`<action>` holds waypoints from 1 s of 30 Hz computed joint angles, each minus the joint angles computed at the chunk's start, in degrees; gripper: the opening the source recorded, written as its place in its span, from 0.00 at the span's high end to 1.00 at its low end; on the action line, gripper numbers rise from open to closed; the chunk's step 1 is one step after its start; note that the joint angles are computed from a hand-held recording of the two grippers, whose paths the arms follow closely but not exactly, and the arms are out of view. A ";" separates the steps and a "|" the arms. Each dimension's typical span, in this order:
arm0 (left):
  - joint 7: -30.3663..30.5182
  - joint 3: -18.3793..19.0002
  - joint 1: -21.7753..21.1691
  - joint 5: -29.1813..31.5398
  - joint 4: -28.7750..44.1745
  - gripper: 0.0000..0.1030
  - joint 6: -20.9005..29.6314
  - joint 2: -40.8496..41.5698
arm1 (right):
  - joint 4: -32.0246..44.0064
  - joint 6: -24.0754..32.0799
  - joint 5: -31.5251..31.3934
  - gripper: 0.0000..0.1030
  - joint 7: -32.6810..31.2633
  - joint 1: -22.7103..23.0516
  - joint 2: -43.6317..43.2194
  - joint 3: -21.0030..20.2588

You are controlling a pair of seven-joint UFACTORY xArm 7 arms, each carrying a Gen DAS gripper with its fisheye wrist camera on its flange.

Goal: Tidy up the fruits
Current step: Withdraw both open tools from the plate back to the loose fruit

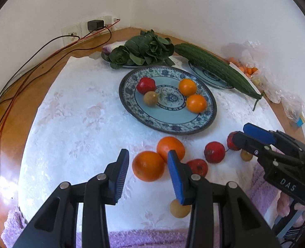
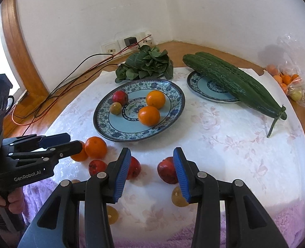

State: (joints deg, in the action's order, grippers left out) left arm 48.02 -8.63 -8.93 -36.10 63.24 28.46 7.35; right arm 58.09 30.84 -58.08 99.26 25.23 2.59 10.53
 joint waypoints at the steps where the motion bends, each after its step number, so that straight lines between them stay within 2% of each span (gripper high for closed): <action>1: 0.33 -0.02 0.09 -0.20 -0.26 0.60 0.09 -0.16 | -0.24 0.18 0.04 0.57 0.06 0.06 -0.24 0.05; 14: 0.52 0.19 0.02 0.21 -1.43 0.57 -0.76 0.18 | -4.18 2.06 0.40 0.57 2.60 -1.33 -3.80 1.60; 26: 0.13 -0.54 -0.05 1.38 -1.79 0.57 -3.00 1.15 | -5.60 1.22 1.50 0.57 2.52 -2.30 -4.07 2.10; 30: 1.24 -1.00 0.32 0.03 -1.85 0.57 -3.79 1.26 | -5.50 0.55 1.85 0.57 2.20 -2.36 -3.48 1.92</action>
State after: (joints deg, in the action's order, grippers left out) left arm 49.26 -9.63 -8.61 -36.07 61.39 24.68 8.61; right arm 52.60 31.39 -56.23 101.46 22.87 -0.89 12.45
